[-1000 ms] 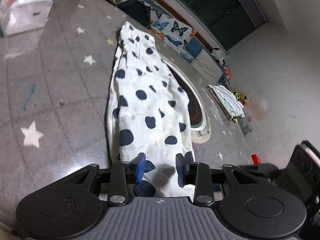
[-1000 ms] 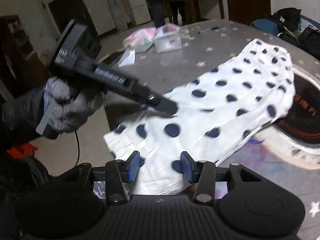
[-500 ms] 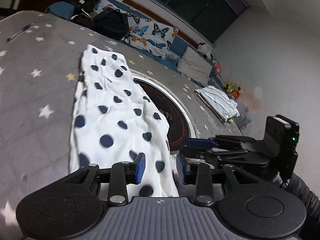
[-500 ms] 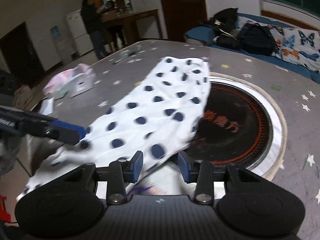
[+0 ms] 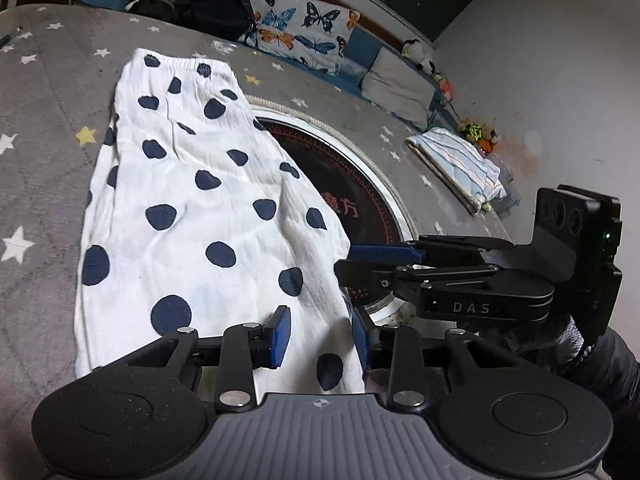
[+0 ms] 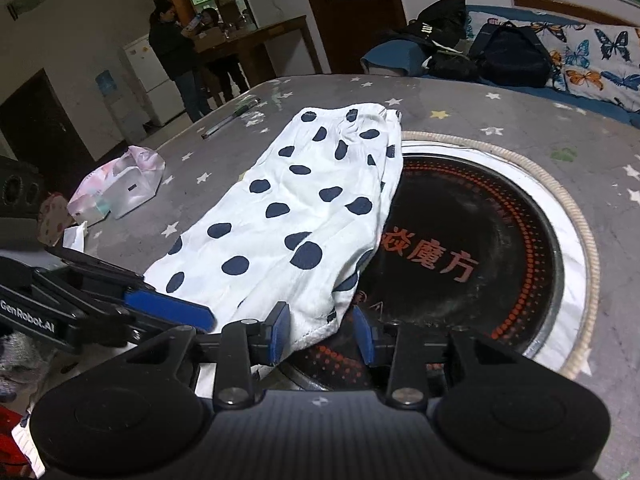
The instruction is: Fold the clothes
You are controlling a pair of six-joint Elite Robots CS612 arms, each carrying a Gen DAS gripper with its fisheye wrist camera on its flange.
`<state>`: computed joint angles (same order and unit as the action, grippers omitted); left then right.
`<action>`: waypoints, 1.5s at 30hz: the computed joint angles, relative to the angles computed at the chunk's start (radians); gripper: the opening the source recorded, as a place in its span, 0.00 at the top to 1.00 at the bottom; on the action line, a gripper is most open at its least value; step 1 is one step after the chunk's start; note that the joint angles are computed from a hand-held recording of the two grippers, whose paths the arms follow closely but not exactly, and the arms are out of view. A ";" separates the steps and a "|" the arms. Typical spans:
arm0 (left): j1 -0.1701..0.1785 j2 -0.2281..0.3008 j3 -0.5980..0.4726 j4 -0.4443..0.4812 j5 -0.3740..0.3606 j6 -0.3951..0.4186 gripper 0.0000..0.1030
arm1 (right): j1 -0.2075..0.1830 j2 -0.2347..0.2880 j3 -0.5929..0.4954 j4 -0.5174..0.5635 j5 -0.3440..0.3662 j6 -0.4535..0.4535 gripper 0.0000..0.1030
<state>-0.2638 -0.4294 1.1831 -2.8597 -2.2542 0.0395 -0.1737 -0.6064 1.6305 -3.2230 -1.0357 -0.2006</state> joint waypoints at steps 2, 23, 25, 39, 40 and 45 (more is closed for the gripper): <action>-0.001 0.003 -0.006 0.011 0.004 0.004 0.66 | -0.002 0.002 -0.004 0.009 0.010 -0.003 0.77; -0.011 -0.002 0.009 -0.018 0.043 0.045 0.63 | -0.010 -0.034 0.034 -0.091 -0.048 0.032 0.93; -0.010 -0.001 0.010 -0.024 0.041 0.038 0.63 | -0.017 -0.026 0.028 -0.073 -0.010 0.044 0.92; 0.010 0.030 -0.039 -0.093 0.100 -0.077 0.64 | 0.013 0.000 0.008 -0.026 -0.076 0.008 0.94; 0.013 0.035 -0.047 -0.102 0.109 -0.092 0.64 | 0.012 -0.001 0.009 -0.023 -0.078 0.007 0.94; 0.019 0.047 -0.075 -0.133 0.178 -0.140 0.64 | 0.010 0.002 0.005 -0.019 -0.075 0.010 0.93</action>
